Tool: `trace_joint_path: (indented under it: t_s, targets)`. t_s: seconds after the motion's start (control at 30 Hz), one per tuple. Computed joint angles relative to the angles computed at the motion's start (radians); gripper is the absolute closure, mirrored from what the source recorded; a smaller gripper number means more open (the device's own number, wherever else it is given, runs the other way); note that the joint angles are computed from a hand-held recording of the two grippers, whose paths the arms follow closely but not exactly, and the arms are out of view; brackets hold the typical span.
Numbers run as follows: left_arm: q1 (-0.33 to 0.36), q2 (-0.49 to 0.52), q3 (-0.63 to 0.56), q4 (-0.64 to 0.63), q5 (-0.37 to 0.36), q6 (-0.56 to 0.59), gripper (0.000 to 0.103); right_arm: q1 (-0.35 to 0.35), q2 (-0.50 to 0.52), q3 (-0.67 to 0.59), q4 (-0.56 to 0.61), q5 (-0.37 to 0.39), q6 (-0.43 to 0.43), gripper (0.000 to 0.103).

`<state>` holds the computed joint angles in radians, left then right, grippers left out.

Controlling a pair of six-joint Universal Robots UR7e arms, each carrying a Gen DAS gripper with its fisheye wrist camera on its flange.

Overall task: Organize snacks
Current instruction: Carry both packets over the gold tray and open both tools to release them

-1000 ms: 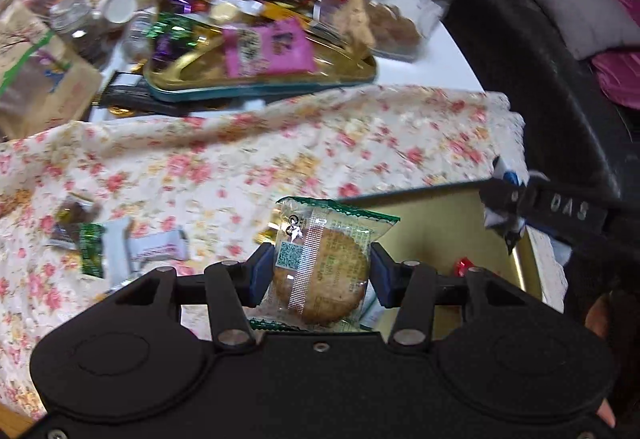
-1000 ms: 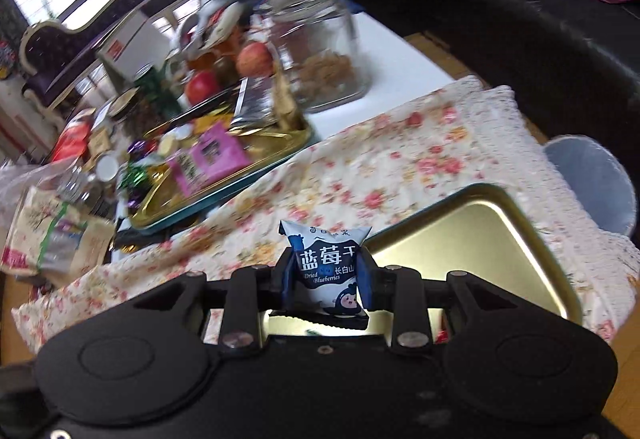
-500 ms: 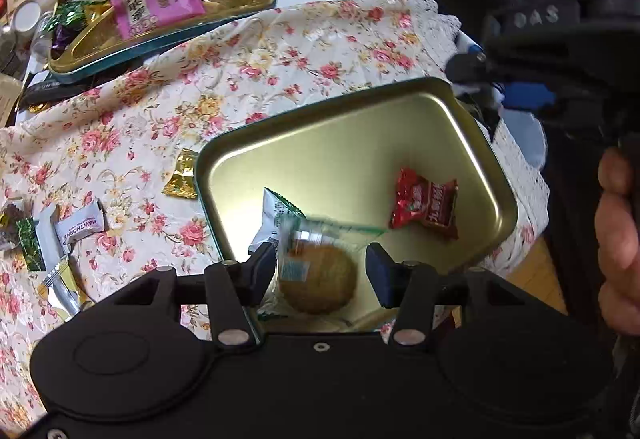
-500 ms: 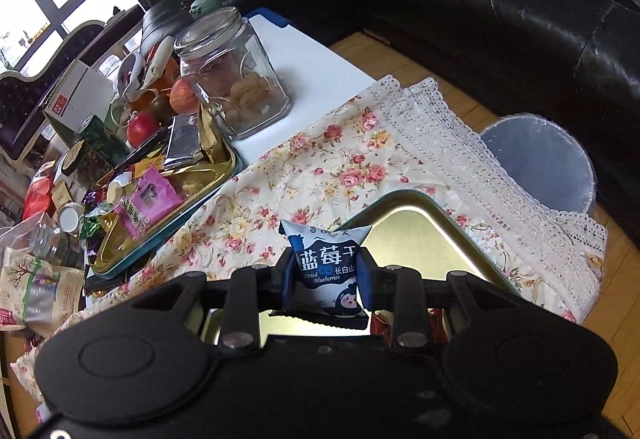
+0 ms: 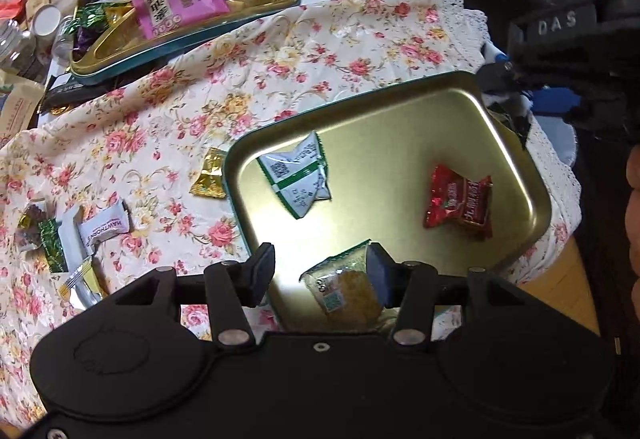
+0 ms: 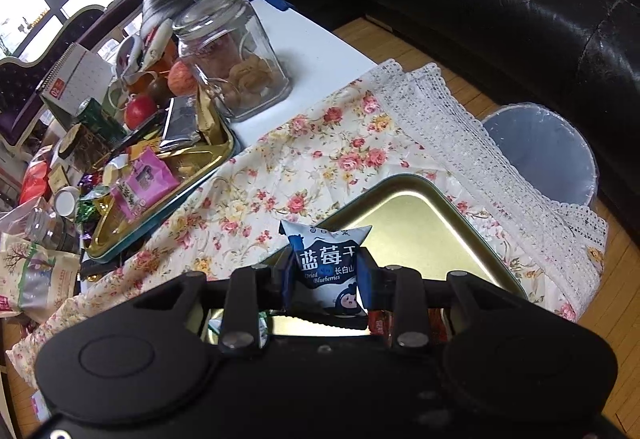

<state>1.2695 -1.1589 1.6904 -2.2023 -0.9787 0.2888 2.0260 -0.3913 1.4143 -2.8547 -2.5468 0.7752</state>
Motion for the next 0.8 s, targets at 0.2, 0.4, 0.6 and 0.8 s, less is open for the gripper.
trace_joint_path:
  t_s: [0.2, 0.4, 0.6, 0.8]
  targets:
    - [0.000, 0.004, 0.005, -0.042, 0.031, 0.021, 0.046, -0.030, -0.003, -0.006, 0.124, -0.023, 0.064, 0.070]
    - [0.004, 0.004, -0.017, -0.026, 0.011, 0.002, 0.046, -0.046, -0.025, 0.019, 0.129, -0.012, 0.124, 0.067]
    - [0.004, 0.005, -0.018, -0.032, 0.019, -0.001, 0.046, -0.034, -0.014, 0.005, 0.094, -0.008, 0.089, 0.067]
    - [0.003, 0.009, -0.016, -0.035, 0.042, -0.009, 0.047, -0.030, -0.003, -0.019, 0.120, 0.026, 0.075, 0.067]
